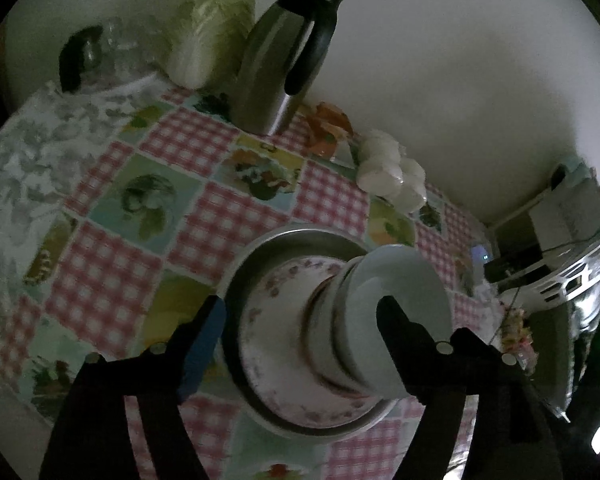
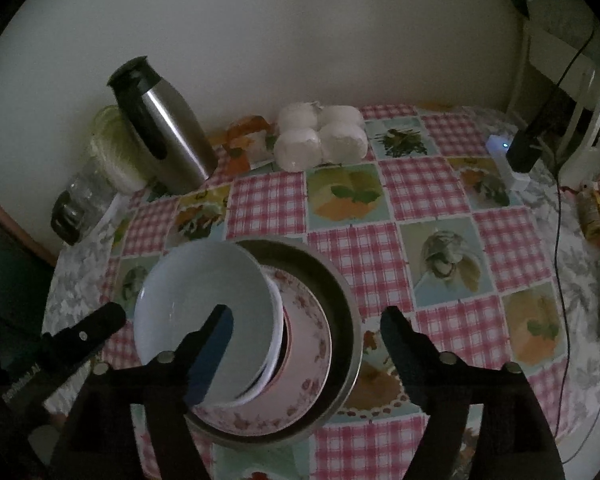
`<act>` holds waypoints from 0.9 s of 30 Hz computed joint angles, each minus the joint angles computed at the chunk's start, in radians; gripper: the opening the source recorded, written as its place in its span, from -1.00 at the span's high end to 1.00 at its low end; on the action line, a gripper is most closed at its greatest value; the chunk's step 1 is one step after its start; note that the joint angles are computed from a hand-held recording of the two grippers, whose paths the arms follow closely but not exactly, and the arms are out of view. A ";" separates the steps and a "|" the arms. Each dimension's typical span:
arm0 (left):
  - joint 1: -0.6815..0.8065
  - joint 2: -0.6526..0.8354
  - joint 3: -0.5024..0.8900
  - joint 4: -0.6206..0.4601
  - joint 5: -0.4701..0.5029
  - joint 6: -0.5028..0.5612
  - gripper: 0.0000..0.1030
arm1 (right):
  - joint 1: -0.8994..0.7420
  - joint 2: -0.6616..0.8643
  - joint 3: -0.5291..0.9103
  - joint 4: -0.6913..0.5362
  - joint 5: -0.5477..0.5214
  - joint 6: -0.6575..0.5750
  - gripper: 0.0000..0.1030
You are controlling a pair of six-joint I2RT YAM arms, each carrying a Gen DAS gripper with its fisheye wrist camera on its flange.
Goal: Organize plates and bowls
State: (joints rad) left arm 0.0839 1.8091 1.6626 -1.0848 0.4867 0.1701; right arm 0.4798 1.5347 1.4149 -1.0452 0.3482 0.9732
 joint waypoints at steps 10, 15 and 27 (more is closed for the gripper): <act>0.056 -0.149 -0.232 0.147 -0.049 0.124 -0.85 | 0.151 -0.040 -0.060 0.011 0.133 0.028 -1.00; 0.076 -0.213 -0.324 0.219 -0.056 0.180 -0.86 | 0.211 -0.060 -0.123 0.014 0.204 0.064 -1.00; 0.099 -0.261 -0.423 0.324 -0.089 0.256 -0.88 | 0.273 -0.036 -0.203 0.036 0.230 0.071 -1.00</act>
